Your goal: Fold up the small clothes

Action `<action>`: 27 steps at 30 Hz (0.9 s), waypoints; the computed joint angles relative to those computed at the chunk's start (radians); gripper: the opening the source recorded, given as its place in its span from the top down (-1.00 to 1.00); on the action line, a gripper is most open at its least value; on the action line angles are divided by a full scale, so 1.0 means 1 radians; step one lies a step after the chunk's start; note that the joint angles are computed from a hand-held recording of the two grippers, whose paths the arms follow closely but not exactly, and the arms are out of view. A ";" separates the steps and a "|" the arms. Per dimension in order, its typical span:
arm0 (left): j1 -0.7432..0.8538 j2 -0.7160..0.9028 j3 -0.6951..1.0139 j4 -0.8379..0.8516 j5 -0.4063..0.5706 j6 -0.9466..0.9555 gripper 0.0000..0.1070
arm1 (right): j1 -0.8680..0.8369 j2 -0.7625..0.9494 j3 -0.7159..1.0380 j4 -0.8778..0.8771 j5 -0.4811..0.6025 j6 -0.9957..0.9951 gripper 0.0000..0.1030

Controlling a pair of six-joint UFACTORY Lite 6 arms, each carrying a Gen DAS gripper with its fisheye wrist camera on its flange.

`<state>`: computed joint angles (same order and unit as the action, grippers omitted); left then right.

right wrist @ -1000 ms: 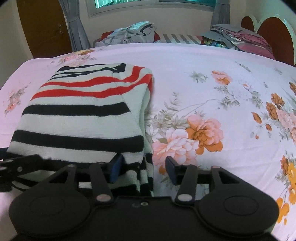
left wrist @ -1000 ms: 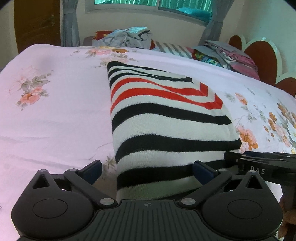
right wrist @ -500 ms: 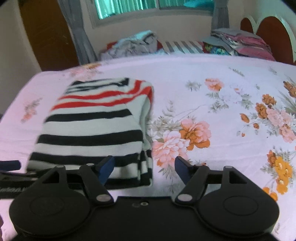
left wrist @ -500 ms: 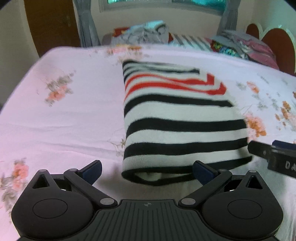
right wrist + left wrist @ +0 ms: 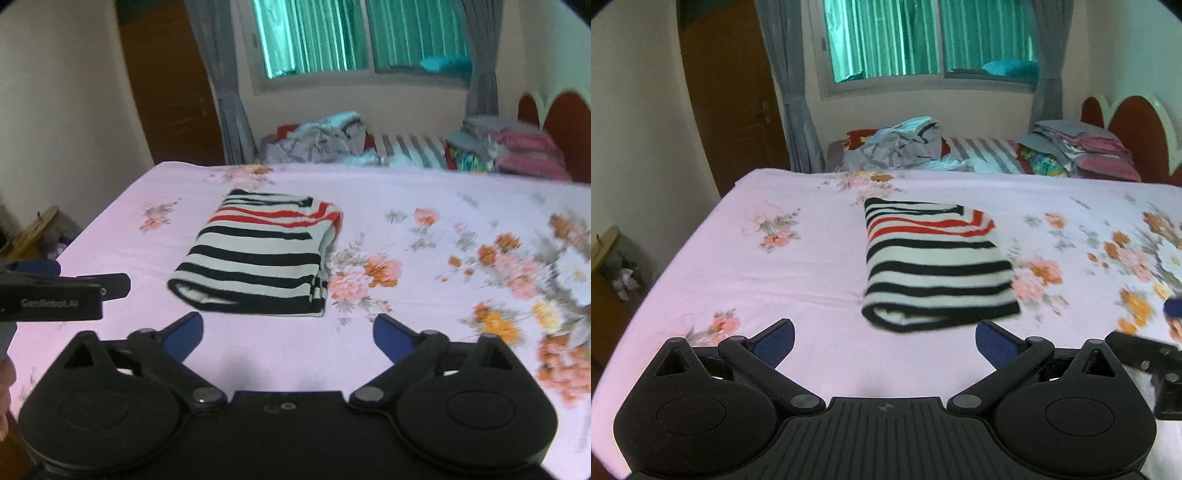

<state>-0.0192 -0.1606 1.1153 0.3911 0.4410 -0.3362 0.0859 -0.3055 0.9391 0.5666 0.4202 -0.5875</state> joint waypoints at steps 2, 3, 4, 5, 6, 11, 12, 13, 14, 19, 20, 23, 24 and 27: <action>-0.029 -0.115 -0.062 0.030 0.048 -0.022 -0.92 | 0.011 -0.117 -0.043 -0.130 0.016 0.110 -0.99; -0.039 -0.164 -0.085 0.025 0.072 -0.023 -0.92 | 0.019 -0.173 -0.060 -0.199 0.026 0.177 -0.99; -0.045 -0.214 -0.104 0.000 0.099 -0.009 -0.92 | 0.024 -0.226 -0.076 -0.261 0.038 0.239 -0.99; -0.051 -0.260 -0.119 -0.021 0.126 -0.005 -0.92 | 0.033 -0.269 -0.087 -0.324 0.051 0.307 -0.99; -0.052 -0.291 -0.129 -0.036 0.142 0.000 -0.92 | 0.039 -0.310 -0.096 -0.372 0.068 0.359 -0.99; -0.120 -0.467 -0.186 0.018 0.254 -0.083 -0.92 | 0.001 -0.474 -0.130 -0.322 0.151 0.305 -0.99; -0.139 -0.493 -0.191 0.035 0.280 -0.101 -0.92 | -0.010 -0.503 -0.134 -0.298 0.162 0.285 -0.99; -0.156 -0.509 -0.192 0.050 0.300 -0.120 -0.92 | -0.018 -0.530 -0.140 -0.285 0.169 0.272 -0.99; -0.162 -0.531 -0.194 0.053 0.319 -0.126 -0.92 | -0.018 -0.550 -0.139 -0.291 0.175 0.276 -0.99; -0.255 -0.595 -0.195 0.131 0.409 -0.228 -0.92 | -0.072 -0.597 -0.130 -0.209 0.219 0.201 -0.99; -0.286 -0.605 -0.194 0.161 0.433 -0.260 -0.92 | -0.072 -0.602 -0.129 -0.209 0.223 0.200 -0.99; -0.365 -0.630 -0.189 0.233 0.497 -0.335 -0.92 | -0.054 -0.625 -0.136 -0.231 0.230 0.222 -0.99; -0.384 -0.637 -0.185 0.248 0.516 -0.353 -0.92 | -0.050 -0.627 -0.136 -0.240 0.228 0.230 -0.99; -0.422 -0.651 -0.175 0.277 0.556 -0.388 -0.92 | -0.033 -0.634 -0.138 -0.270 0.228 0.263 -0.99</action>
